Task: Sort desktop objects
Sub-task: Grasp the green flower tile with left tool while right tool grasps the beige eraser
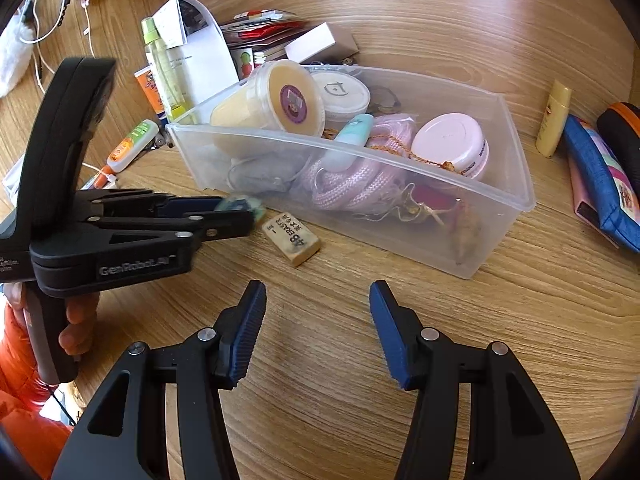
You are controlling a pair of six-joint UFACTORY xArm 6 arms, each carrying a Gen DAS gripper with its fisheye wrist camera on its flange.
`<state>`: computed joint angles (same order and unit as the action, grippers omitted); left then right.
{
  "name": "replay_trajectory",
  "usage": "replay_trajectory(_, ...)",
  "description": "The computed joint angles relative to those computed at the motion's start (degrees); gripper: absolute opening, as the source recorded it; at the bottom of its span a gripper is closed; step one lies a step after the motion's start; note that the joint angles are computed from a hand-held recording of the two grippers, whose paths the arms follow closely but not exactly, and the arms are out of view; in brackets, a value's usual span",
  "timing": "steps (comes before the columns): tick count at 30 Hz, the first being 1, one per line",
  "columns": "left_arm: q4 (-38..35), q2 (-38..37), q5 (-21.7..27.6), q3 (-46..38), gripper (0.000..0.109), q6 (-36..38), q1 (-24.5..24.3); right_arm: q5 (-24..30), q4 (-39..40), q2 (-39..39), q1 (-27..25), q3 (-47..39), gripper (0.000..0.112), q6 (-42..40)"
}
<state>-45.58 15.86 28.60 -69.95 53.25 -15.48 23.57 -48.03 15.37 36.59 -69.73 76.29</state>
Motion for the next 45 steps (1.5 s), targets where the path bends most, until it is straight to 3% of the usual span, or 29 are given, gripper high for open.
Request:
replay_trajectory(6, -0.42, -1.63, 1.25, 1.75, 0.036, 3.37, 2.22, 0.31, 5.82, 2.64, 0.18, -3.32, 0.050, -6.10)
replay_trajectory(10, -1.00, -1.51, 3.34, 1.17, 0.036, 4.50, 3.44, 3.49, 11.57, 6.64, 0.32, -8.47, 0.050, -10.39)
replay_trajectory(13, -1.92, -1.25, 3.56, 0.79, 0.038, 5.49, 3.57, 3.44, 11.75, 7.92, 0.01, -10.04, 0.051, -8.94)
replay_trajectory(18, -4.16, -1.29, 3.39, 0.51, 0.062, 9.51, 4.22, 7.40, 10.47, 10.72, 0.94, -14.61, 0.054, -7.15)
replay_trajectory(25, -6.65, -1.80, 3.62, 0.98, 0.063, 12.06, 5.94, 11.61, 7.99, 14.73, 2.23, -20.82, 0.054, -7.63)
replay_trajectory(28, -4.48, -1.17, 5.07, 0.29, 0.063, 11.14, 5.92, 10.60, 8.19, 14.33, 1.85, -20.28, 0.042, -8.55)
replay_trajectory(36, 1.16, -0.91, -0.54, 1.67, 0.062, 7.14, 3.17, 4.04, 6.17, 9.61, 0.35, -13.10, 0.042, -3.83)
replay_trajectory(38, 1.02, -1.04, -2.59, 2.23, 0.060, 7.51, 2.53, 3.40, 3.75, 8.23, 0.29, -11.63, 0.042, -1.37)
replay_trajectory(41, 0.93, -1.57, -5.15, 3.54, 0.035, 9.37, 1.40, 1.88, -1.95, 5.90, 0.09, -9.11, 0.042, 4.45)
replay_trajectory(45, -1.23, -2.44, -9.17, 5.50, 0.034, 13.07, 0.10, 1.10, -6.37, 3.59, -0.03, -7.13, 0.042, 8.53)
